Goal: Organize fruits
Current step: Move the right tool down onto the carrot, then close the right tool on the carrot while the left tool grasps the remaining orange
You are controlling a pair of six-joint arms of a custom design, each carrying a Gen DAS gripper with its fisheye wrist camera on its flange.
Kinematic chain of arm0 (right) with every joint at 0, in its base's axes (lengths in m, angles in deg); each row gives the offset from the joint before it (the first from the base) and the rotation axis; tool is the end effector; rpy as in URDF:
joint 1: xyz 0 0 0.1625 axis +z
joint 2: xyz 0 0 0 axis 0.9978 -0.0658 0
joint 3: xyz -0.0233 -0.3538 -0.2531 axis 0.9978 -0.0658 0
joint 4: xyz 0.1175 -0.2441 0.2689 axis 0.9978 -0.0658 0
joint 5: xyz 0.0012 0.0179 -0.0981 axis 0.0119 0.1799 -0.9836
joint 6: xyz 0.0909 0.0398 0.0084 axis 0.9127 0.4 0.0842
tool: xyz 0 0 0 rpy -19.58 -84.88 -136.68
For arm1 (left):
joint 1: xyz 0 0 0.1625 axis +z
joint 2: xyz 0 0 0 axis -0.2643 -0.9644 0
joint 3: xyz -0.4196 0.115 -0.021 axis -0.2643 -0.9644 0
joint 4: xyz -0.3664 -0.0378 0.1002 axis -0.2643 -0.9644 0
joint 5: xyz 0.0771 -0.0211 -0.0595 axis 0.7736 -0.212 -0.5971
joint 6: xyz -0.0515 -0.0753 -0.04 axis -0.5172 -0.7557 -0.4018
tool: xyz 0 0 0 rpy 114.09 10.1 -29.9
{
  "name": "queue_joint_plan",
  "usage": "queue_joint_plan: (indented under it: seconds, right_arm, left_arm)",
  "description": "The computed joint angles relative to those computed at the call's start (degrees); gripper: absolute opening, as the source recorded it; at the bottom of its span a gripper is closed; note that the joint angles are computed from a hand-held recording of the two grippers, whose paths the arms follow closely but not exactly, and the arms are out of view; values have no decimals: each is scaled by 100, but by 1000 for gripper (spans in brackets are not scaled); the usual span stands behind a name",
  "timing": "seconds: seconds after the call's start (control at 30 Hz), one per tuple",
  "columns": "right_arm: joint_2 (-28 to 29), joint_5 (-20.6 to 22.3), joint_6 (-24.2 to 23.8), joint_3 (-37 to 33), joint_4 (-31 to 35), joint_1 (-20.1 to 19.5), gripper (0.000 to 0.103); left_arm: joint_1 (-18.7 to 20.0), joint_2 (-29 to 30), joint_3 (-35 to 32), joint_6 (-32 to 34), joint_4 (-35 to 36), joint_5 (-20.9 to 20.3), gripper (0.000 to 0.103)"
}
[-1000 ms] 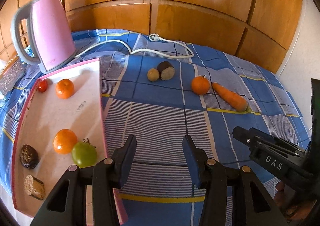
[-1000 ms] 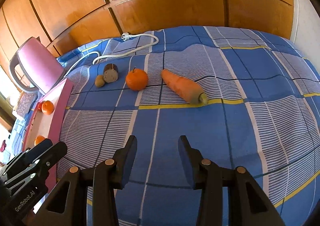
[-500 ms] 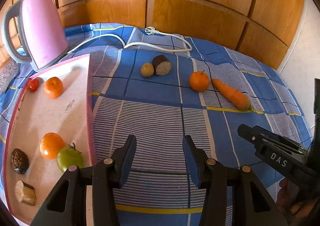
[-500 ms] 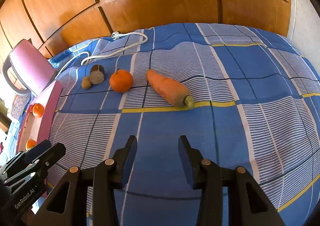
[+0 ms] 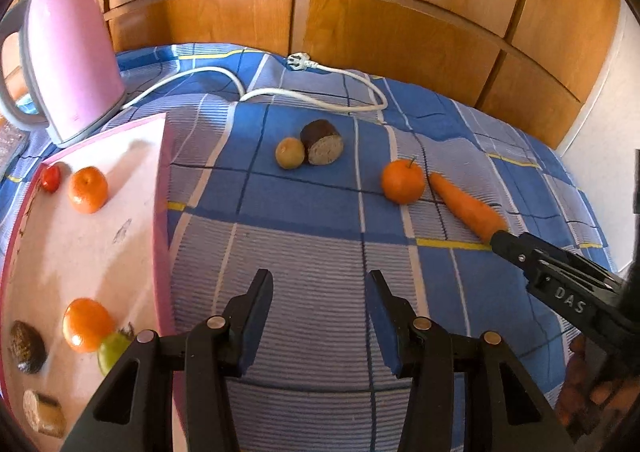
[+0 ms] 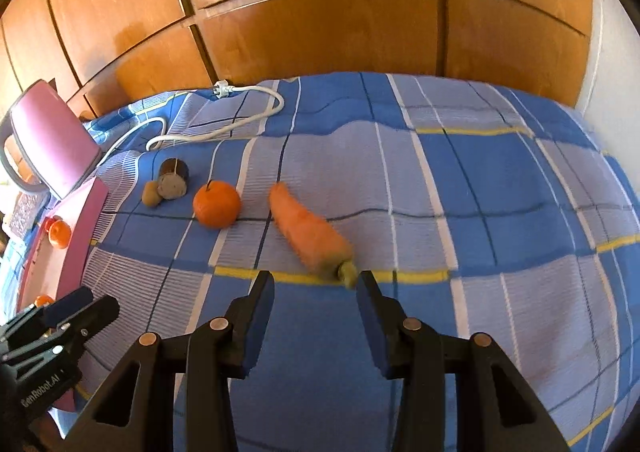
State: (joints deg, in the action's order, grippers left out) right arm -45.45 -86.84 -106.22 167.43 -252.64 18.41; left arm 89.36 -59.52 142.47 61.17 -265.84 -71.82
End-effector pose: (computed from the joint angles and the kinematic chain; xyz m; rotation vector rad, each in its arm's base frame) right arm 0.2566 -0.6193 -0.1327 0.7088 -2.5067 0.6563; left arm 0.0621 -0.5373 0.2106 -0.0296 2.2636 -0.9285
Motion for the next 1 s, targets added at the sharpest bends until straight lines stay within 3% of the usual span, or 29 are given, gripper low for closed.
queue_joint_plan:
  seconds: [0.47, 0.57, 0.6, 1.0]
  right_arm:
    - [349, -66, -1064, -994, 883, 0, 46]
    - [375, -23, -1070, -1098, 1142, -44, 44]
    - [389, -39, -1080, -1106, 1128, -55, 39]
    - [399, 142, -1184, -968, 800, -137, 39]
  left_arm:
    - [136, 276, -714, 261, 289, -518, 49]
    - [186, 323, -851, 261, 401, -647, 49]
    - [208, 343, -905, 260, 443, -707, 49]
    - [293, 663, -1530, 322, 818, -985, 53]
